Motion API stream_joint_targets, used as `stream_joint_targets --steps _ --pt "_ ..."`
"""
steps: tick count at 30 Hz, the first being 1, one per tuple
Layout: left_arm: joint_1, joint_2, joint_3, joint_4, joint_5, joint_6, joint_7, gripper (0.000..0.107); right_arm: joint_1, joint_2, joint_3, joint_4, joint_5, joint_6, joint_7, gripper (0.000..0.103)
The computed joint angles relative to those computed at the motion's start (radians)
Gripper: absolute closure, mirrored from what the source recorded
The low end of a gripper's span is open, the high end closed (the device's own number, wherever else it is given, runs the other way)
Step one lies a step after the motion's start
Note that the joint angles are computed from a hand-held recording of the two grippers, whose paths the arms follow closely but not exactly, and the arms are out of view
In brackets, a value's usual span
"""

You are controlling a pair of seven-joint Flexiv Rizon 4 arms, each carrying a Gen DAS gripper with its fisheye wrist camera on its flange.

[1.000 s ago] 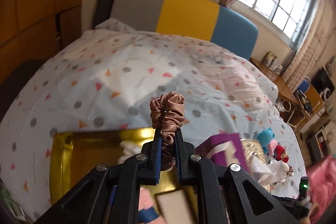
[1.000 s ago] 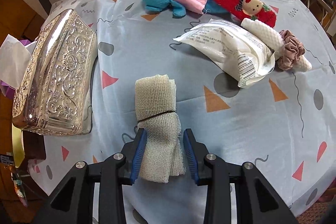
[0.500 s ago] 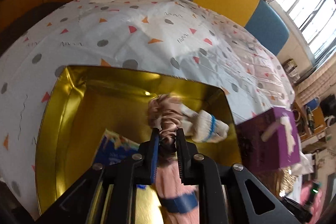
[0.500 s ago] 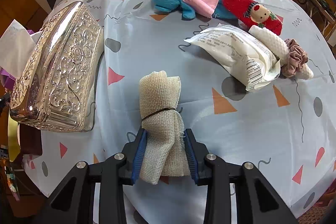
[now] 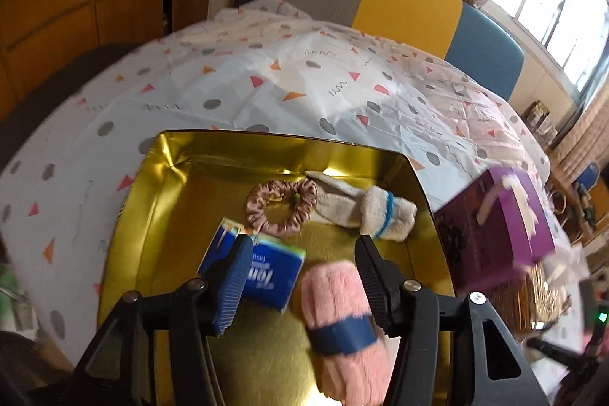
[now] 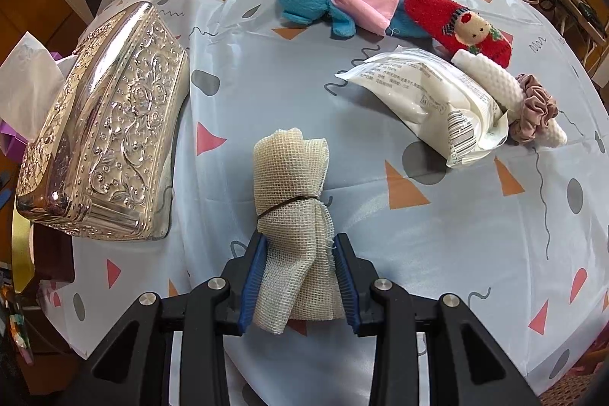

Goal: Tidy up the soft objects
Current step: 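Lift the burlap bundle with the right tool and carry it into the gold tray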

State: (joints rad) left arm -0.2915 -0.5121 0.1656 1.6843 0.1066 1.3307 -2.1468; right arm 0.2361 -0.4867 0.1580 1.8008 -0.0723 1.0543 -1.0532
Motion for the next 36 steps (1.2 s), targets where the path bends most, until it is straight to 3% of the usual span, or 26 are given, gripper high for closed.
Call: stream_joint_targets --steps 2,5,11,18,28,31,36 --pt "-0.041 0.016 0.034 0.019 0.035 0.007 -0.037 0.038 0.000 0.000 -0.001 0.000 0.000 0.001 -0.001 0.067" --pt "-0.107 0.035 0.092 0.025 0.114 -0.014 -0.107 0.038 0.002 0.003 -0.004 0.003 -0.003 0.006 0.005 0.068" --pt "-0.175 0.071 0.132 0.032 0.278 -0.054 -0.233 0.028 0.007 0.010 -0.014 0.015 -0.018 0.018 0.023 0.068" --pt "-0.191 0.100 0.111 0.019 0.447 -0.100 -0.355 0.019 0.023 0.023 -0.035 0.040 -0.061 0.035 0.063 0.069" --pt "-0.125 0.120 0.026 0.050 0.471 -0.080 -0.360 0.015 0.058 0.065 -0.134 0.116 -0.212 0.082 0.309 0.078" --pt "-0.104 0.121 0.007 0.069 0.443 -0.058 -0.329 0.015 0.056 0.083 -0.156 0.150 -0.259 0.140 0.382 0.087" --pt "-0.084 0.119 -0.002 0.101 0.388 -0.005 -0.285 0.015 0.032 0.107 -0.160 0.186 -0.272 0.228 0.449 0.088"
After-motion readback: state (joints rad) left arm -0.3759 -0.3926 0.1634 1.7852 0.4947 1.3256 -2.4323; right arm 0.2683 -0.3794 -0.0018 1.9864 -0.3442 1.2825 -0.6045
